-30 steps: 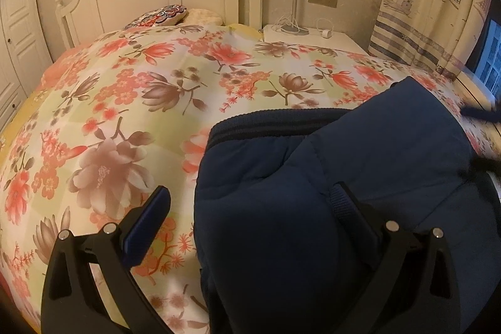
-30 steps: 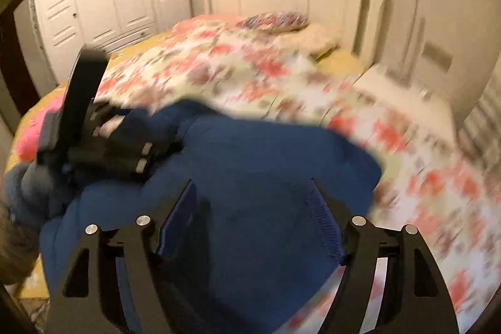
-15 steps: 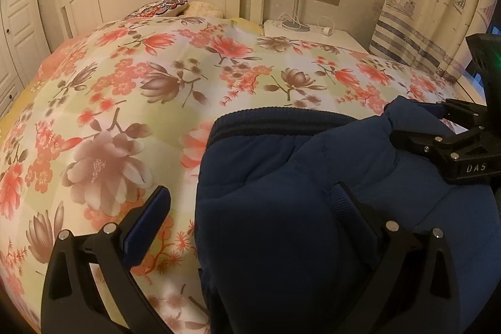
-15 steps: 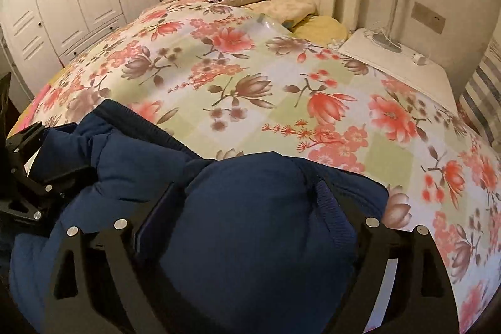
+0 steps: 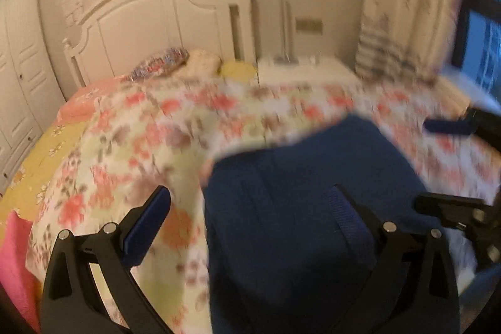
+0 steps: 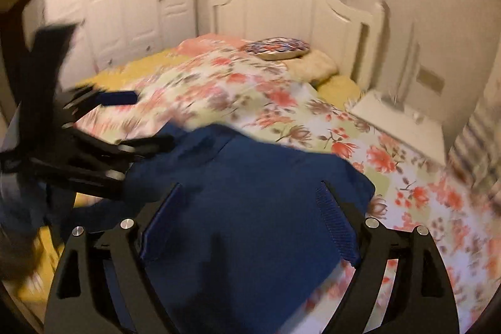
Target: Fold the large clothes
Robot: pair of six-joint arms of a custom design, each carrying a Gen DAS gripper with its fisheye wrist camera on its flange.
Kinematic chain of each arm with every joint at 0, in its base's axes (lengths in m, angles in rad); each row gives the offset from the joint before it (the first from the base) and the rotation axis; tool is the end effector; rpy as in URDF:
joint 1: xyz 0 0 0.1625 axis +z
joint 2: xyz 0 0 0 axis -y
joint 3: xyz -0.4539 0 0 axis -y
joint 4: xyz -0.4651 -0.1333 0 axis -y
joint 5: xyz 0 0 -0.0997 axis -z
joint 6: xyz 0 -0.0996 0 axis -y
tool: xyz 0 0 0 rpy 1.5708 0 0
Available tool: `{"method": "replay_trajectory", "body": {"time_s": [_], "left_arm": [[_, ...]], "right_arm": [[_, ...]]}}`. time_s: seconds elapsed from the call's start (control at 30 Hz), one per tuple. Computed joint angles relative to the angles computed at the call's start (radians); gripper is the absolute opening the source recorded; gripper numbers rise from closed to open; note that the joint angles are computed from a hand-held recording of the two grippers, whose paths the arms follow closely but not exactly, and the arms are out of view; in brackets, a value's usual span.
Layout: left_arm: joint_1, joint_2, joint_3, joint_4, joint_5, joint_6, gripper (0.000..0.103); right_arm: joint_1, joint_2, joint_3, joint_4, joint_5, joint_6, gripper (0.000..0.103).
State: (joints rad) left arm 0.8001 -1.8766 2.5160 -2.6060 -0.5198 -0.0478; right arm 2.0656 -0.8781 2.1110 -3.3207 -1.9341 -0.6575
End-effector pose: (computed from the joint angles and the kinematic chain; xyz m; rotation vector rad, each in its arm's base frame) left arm -0.0845 -0.4025 0.3106 0.5295 2.1115 -0.8967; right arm 0.3600 -0.4611 0.0413 1.3438 -2.3061 0.6628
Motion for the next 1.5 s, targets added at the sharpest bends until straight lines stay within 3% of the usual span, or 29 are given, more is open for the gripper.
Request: {"method": "replay_trajectory", "body": {"time_s": [0.07, 0.13, 0.17, 0.27, 0.33, 0.43, 0.57, 0.73, 0.83, 0.9, 1.0, 1.2, 1.33, 1.4, 1.5], "left_arm": [[0.014, 0.005, 0.032, 0.029, 0.032, -0.022, 0.101], [0.046, -0.017, 0.059, -0.05, -0.013, -0.009, 0.101], [0.064, -0.024, 0.055, -0.05, -0.036, -0.023, 0.101], [0.091, -0.01, 0.063, -0.129, -0.063, 0.012, 0.101], [0.121, 0.006, 0.068, -0.21, -0.102, 0.041, 0.101], [0.155, -0.019, 0.066, -0.219, -0.175, 0.039, 0.101], [0.172, -0.071, 0.056, -0.136, -0.218, -0.018, 0.101], [0.085, -0.274, 0.09, 0.094, -0.153, -0.132, 0.101], [0.097, -0.35, 0.102, 0.224, -0.176, -0.151, 0.101], [0.159, -0.357, 0.123, 0.175, -0.247, -0.118, 0.101], [0.251, -0.347, 0.126, 0.083, -0.376, -0.109, 0.101], [0.211, -0.412, 0.102, 0.208, -0.346, -0.142, 0.101], [0.238, -0.451, 0.073, 0.279, -0.375, -0.18, 0.101], [0.271, -0.446, 0.062, 0.288, -0.407, -0.176, 0.101], [0.356, -0.399, 0.052, 0.242, -0.536, -0.154, 0.101]], "right_arm": [[0.013, 0.004, 0.045, -0.007, -0.026, -0.042, 0.083], [0.002, 0.057, 0.065, -0.034, -0.069, -0.08, 0.085], [-0.008, 0.075, 0.077, -0.098, -0.052, -0.08, 0.085], [-0.057, 0.08, 0.093, -0.144, 0.036, -0.054, 0.086], [-0.056, 0.086, 0.094, -0.163, 0.031, -0.051, 0.086], [-0.046, 0.089, 0.101, -0.181, 0.021, -0.041, 0.089], [-0.051, 0.063, 0.12, -0.165, 0.038, 0.0, 0.091], [-0.05, -0.021, 0.184, -0.139, 0.049, 0.073, 0.093], [-0.069, -0.067, 0.231, -0.139, 0.073, 0.088, 0.093], [-0.085, -0.064, 0.243, -0.126, 0.066, 0.089, 0.093], [-0.129, -0.068, 0.254, -0.095, 0.132, 0.178, 0.096], [-0.11, -0.1, 0.264, -0.097, 0.109, 0.176, 0.096], [-0.161, -0.145, 0.281, -0.054, 0.187, 0.251, 0.097], [-0.178, -0.152, 0.276, -0.007, 0.21, 0.287, 0.097], [-0.218, -0.148, 0.267, 0.073, 0.285, 0.33, 0.099]]}}
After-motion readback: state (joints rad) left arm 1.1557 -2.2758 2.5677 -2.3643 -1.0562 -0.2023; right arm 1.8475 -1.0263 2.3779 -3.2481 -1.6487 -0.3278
